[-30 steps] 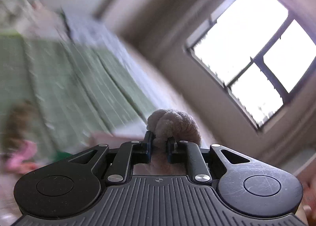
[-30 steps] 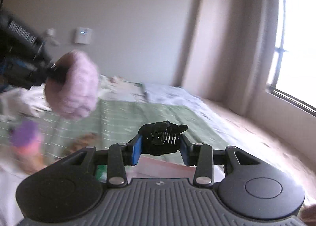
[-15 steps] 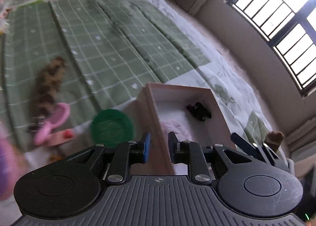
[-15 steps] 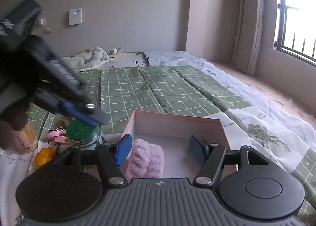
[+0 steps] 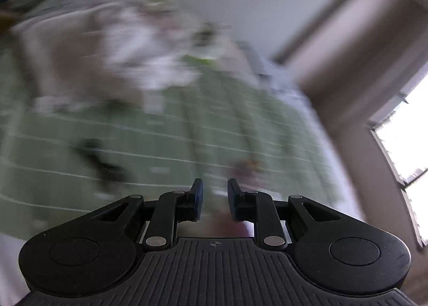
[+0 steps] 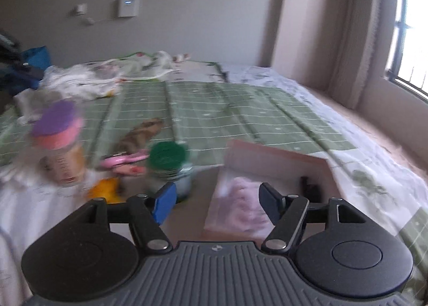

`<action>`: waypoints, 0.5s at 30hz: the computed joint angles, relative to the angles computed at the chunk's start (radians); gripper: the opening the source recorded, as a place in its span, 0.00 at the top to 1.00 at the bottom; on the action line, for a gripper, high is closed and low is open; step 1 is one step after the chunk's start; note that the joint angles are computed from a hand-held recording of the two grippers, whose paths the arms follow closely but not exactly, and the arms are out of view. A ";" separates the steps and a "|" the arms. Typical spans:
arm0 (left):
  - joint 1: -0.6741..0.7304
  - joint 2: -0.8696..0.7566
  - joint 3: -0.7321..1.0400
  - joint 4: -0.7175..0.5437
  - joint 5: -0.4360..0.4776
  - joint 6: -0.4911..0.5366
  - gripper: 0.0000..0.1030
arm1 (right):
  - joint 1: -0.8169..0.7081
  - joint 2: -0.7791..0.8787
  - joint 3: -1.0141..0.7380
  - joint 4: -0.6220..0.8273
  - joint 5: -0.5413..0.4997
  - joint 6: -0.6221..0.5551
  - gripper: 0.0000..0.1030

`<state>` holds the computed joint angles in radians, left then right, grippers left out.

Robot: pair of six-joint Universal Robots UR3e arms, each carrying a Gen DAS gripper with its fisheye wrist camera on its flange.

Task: Organize soft objects
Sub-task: 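Release the black clip into the pink box with the right tool while the left tool grasps the black cable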

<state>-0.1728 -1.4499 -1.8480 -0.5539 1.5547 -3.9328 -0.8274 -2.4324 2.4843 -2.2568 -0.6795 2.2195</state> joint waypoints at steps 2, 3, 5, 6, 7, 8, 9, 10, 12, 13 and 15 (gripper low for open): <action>0.083 0.007 -0.067 0.005 -0.023 0.017 0.79 | -0.001 -0.151 -0.004 0.218 0.009 -0.057 0.29; 0.119 -0.002 -0.094 0.017 -0.039 0.036 0.79 | 0.022 -0.198 0.000 0.267 -0.003 -0.061 0.29; 0.142 -0.056 -0.099 0.014 0.009 0.018 0.79 | 0.119 -0.224 0.020 0.241 -0.061 -0.028 0.29; 0.156 -0.077 -0.109 0.028 0.017 -0.008 0.79 | 0.180 -0.210 0.035 0.186 -0.097 -0.001 0.29; 0.172 -0.092 -0.125 0.057 0.007 -0.032 0.79 | 0.238 -0.193 0.050 0.126 -0.133 0.027 0.29; 0.193 -0.099 -0.151 0.090 -0.015 -0.051 0.79 | 0.296 -0.176 0.069 0.061 -0.169 0.056 0.29; 0.208 -0.126 -0.146 0.098 -0.028 -0.070 0.79 | 0.349 -0.148 0.085 -0.005 -0.203 0.080 0.29; 0.210 -0.150 -0.123 0.073 -0.025 -0.086 0.79 | 0.407 -0.105 0.099 -0.078 -0.242 0.107 0.29; 0.205 -0.205 -0.078 0.046 -0.006 -0.103 0.79 | 0.503 -0.024 0.120 -0.197 -0.315 0.148 0.29; 0.196 -0.237 -0.046 0.029 0.018 -0.106 0.79 | 0.532 0.011 0.125 -0.239 -0.340 0.160 0.29; 0.174 -0.297 0.019 -0.002 0.062 -0.107 0.79 | 0.573 0.043 0.141 -0.290 -0.381 0.174 0.29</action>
